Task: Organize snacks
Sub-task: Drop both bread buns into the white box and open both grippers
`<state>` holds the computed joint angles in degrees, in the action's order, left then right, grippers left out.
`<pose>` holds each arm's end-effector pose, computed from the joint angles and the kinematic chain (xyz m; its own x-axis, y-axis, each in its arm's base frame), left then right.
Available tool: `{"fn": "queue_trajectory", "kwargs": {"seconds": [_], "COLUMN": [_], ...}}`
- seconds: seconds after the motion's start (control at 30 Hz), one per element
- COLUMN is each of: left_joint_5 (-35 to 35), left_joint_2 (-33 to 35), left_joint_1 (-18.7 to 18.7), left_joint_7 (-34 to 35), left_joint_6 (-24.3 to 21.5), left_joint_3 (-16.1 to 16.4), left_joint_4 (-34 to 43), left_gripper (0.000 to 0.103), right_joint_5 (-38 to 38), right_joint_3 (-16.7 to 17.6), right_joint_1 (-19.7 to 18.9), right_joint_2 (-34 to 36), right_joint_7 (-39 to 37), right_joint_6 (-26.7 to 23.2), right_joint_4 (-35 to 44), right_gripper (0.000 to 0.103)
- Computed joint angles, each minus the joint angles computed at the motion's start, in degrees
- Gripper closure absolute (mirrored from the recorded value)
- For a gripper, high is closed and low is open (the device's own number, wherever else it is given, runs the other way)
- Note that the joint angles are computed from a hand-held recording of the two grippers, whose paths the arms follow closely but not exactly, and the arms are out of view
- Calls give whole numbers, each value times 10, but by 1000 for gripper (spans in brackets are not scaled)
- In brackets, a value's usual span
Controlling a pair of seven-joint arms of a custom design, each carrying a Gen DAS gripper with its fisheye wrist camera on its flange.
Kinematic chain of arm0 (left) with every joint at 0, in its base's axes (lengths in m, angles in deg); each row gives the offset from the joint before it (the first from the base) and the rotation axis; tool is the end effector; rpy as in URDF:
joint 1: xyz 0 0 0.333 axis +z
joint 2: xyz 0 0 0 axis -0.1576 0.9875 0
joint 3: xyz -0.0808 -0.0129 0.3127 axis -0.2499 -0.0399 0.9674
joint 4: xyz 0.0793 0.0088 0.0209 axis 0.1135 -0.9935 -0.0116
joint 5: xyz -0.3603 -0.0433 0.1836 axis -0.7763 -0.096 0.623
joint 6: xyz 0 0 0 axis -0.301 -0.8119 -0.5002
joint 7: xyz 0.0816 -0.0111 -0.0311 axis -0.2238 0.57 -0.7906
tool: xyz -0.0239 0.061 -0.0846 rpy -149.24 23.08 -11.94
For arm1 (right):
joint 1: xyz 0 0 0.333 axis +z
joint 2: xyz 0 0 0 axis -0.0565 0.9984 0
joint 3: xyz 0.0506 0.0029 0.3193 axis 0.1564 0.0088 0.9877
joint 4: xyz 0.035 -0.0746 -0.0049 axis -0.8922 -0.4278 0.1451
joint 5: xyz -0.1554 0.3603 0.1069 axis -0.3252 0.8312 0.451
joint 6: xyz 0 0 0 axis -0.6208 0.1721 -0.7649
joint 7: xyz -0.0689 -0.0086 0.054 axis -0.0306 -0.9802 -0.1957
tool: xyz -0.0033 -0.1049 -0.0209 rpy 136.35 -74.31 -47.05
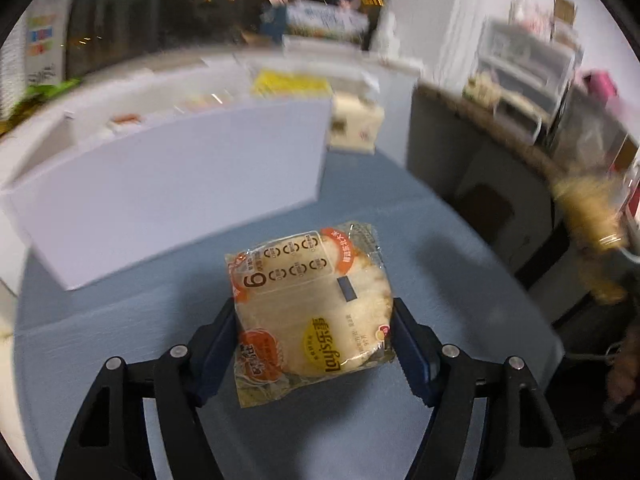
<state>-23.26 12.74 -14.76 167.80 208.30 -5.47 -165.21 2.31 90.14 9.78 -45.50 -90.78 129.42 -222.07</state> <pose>0.5359 -0.1327 0.4056 -0.8083 -0.5599 0.1820 -0.5103 0.5123 -0.6908 0.3024 0.2539 0.4422 -0.2592 -0.9142 -0.3116 -0.4525 0.4000 -0.7970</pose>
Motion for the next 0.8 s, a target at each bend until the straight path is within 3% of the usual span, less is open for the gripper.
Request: {"fn": "queue_trajectory", "kwargs": {"seconds": [0.2, 0.33, 0.43, 0.67, 0.73, 0.8], "left_joint_5": [-91, -109, -86, 79, 129, 183], "left_joint_2": [-21, 34, 89, 233, 266, 289], "left_joint_1": [33, 44, 50, 41, 39, 29], "left_joint_7": [44, 25, -14, -163, -204, -245], "left_joint_6": [-26, -6, 16, 57, 35, 25], "left_joint_3": [35, 30, 15, -15, -16, -13], "left_joint_4": [39, 141, 224, 401, 442, 465], "left_gripper": [26, 26, 26, 26, 24, 4], "right_joint_5": [-64, -146, -199, 25, 98, 151], "right_joint_3": [-4, -33, -76, -159, -168, -174], "right_joint_1": [-25, -40, -50, -12, -5, -1], "right_joint_2": [66, 137, 218, 396, 435, 471], "right_joint_7": [20, 18, 18, -269, -349, -406], "right_joint_6": [36, 60, 102, 97, 74, 60], "right_joint_4": [53, 138, 237, 425, 466, 502], "right_gripper": [25, 25, 25, 25, 25, 25]}}
